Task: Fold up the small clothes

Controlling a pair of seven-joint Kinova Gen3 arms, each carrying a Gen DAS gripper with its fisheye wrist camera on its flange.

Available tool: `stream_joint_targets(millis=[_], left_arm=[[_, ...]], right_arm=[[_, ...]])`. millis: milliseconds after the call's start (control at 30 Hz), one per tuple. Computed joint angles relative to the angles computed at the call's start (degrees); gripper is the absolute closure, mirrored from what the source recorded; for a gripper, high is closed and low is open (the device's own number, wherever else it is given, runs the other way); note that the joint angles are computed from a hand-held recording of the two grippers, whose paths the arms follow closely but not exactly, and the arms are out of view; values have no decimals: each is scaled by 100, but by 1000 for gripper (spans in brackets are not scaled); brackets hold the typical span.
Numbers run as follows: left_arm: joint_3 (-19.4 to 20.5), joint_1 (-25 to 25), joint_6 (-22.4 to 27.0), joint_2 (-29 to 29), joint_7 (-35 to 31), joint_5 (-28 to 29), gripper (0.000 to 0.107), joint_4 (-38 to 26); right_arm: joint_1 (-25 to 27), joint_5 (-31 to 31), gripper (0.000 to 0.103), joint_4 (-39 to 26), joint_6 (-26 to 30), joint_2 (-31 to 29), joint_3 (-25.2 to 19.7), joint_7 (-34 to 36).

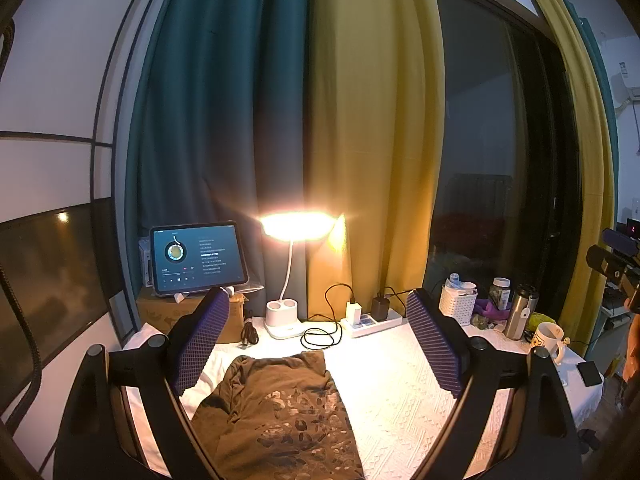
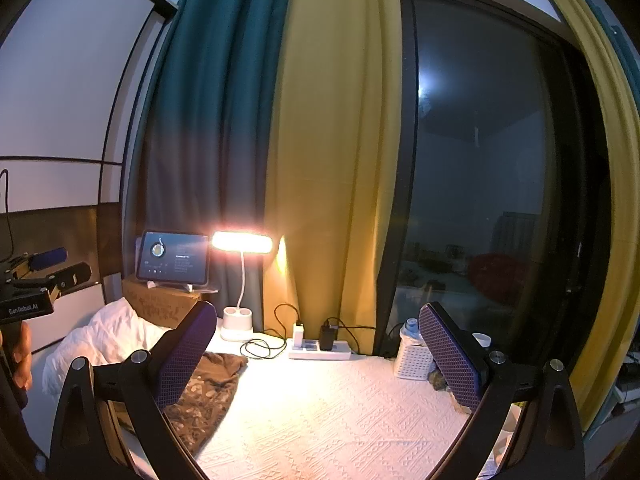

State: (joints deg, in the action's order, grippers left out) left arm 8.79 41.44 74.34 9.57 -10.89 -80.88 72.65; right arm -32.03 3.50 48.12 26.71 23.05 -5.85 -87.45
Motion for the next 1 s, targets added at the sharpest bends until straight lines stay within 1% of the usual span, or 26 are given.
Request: stream_joint_targets(millis=[667, 833, 1000], left_arm=[[-25, 36, 45, 38, -42, 26, 18, -68], [-33, -2, -10, 6, -67, 58, 18, -55], [-23, -10, -3, 7, -78, 59, 18, -70]], right_arm=[[99, -128, 1, 74, -42, 7, -69, 158], [205, -228, 1, 149, -53, -13, -140, 299], [211, -256, 1, 68, 18, 29, -139, 360]])
